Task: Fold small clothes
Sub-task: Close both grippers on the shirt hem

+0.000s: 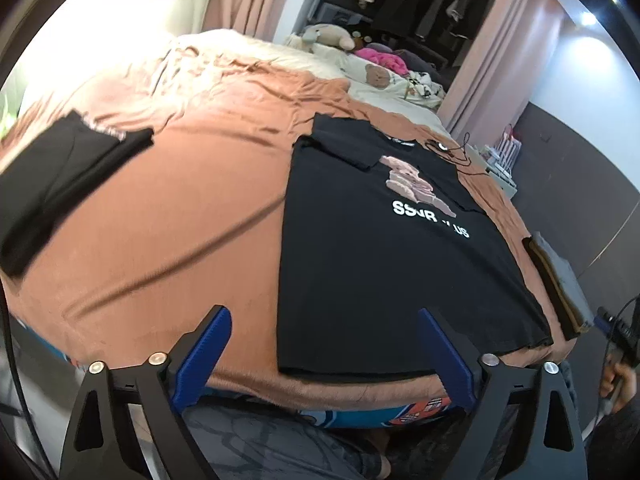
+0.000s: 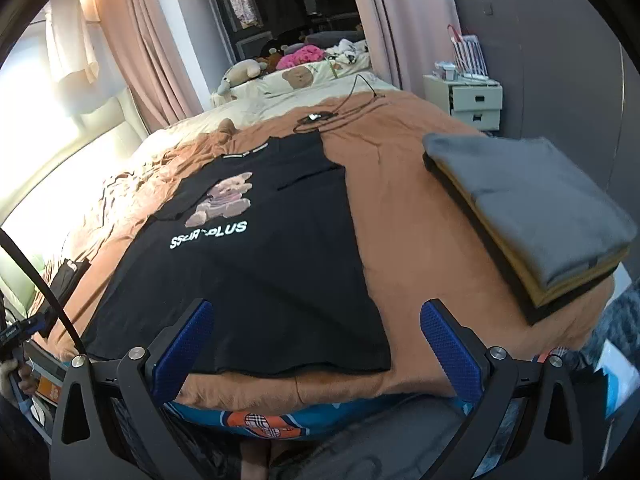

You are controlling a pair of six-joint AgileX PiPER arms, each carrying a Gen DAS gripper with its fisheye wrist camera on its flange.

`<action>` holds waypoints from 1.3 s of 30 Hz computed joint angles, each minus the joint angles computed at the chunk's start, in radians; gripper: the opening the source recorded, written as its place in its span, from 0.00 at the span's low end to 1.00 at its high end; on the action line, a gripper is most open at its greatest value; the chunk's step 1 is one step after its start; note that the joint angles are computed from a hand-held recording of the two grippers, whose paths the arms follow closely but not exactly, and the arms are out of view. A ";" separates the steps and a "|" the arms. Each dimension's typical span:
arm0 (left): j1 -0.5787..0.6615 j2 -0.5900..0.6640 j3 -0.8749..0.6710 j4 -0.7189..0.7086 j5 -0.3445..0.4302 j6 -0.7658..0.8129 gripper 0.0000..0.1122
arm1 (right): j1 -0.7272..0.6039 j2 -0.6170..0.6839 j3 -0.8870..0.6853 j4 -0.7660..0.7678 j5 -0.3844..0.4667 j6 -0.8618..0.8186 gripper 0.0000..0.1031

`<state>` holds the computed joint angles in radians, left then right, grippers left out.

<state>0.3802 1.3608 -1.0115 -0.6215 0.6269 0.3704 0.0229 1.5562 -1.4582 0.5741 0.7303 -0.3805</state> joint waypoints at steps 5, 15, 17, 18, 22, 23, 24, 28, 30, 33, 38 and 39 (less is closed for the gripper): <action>0.040 0.043 0.026 -0.078 0.028 0.053 0.66 | -0.023 0.011 0.049 0.067 -0.026 -0.075 1.00; 0.051 0.143 0.020 -0.182 0.057 0.084 0.56 | -0.037 0.038 0.089 0.128 -0.041 -0.124 1.00; 0.055 0.165 0.021 -0.213 0.063 0.094 0.53 | -0.038 0.055 0.075 0.136 -0.034 -0.126 1.00; 0.060 0.175 0.022 -0.229 0.068 0.099 0.49 | -0.039 0.067 0.064 0.140 -0.029 -0.123 1.00; 0.070 0.211 0.015 -0.246 0.080 0.070 0.36 | -0.034 0.124 -0.001 0.100 0.014 -0.056 0.92; 0.073 0.221 0.014 -0.255 0.087 0.066 0.36 | -0.038 0.143 -0.024 0.105 0.035 -0.044 0.85; 0.074 0.225 0.016 -0.261 0.092 0.063 0.35 | -0.047 0.164 -0.049 0.119 0.058 -0.038 0.81; 0.072 0.226 0.025 -0.240 0.102 0.017 0.34 | -0.056 0.208 -0.103 0.083 0.085 0.052 0.78; 0.081 0.210 0.040 -0.240 0.103 0.007 0.34 | -0.062 0.222 -0.121 0.071 0.100 0.094 0.74; 0.088 0.188 0.047 -0.202 0.095 -0.026 0.34 | -0.078 0.237 -0.131 0.094 0.117 0.104 0.73; 0.115 0.193 0.046 -0.229 0.112 -0.009 0.34 | -0.089 0.280 -0.174 0.089 0.166 0.149 0.60; 0.117 0.199 0.044 -0.235 0.116 -0.007 0.34 | -0.097 0.295 -0.187 0.096 0.182 0.159 0.54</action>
<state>0.4975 1.5602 -0.9680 -0.8568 0.7425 0.3632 -0.0741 1.8511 -1.6448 0.6699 0.9118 -0.2211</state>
